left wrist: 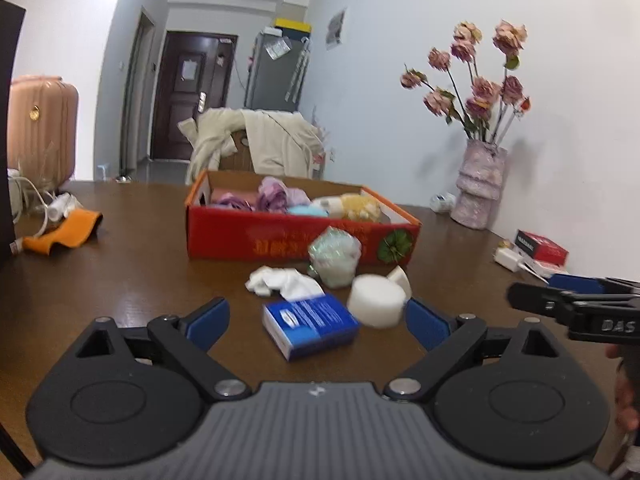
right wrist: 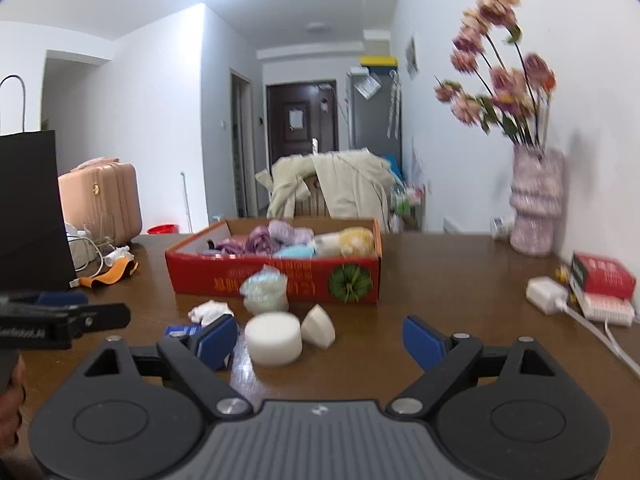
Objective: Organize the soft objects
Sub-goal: 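Open both grippers and withdraw them toward the blue tissue pack, then close both grippers on the blue-and-white tissue pack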
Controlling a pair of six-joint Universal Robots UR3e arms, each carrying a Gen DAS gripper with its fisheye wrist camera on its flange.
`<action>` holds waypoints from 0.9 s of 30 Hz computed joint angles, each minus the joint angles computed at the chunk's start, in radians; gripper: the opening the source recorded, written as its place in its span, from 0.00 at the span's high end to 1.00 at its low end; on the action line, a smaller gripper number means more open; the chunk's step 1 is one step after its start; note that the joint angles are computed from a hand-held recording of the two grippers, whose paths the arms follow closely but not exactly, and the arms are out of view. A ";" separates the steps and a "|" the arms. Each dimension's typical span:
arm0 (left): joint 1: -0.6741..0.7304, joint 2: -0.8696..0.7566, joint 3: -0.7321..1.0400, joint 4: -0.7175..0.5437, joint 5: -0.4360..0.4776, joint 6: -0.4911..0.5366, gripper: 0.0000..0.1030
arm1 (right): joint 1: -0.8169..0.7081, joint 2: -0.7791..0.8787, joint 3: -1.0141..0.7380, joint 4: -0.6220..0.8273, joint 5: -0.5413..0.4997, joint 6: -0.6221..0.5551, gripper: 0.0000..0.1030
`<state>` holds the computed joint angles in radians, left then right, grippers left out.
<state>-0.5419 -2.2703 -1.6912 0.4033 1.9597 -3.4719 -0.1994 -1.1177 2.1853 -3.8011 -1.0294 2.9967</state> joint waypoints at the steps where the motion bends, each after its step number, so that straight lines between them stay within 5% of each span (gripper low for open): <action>1: -0.004 0.000 0.002 -0.009 0.006 0.012 0.06 | 0.007 0.002 0.006 0.000 -0.005 -0.009 0.13; 12: 0.035 -0.027 0.037 -0.055 -0.031 -0.059 0.05 | 0.082 0.067 -0.087 0.081 0.009 -0.017 0.16; 15: 0.061 -0.051 0.074 -0.102 -0.049 -0.081 0.06 | 0.107 0.102 -0.149 0.134 0.009 -0.025 0.28; 19: 0.139 -0.058 0.087 -0.126 -0.166 -0.115 0.30 | 0.141 0.166 -0.268 0.209 0.011 -0.004 0.41; 27: 0.258 -0.117 0.170 -0.218 -0.382 -0.160 0.58 | 0.212 0.343 -0.634 0.481 0.058 0.039 0.58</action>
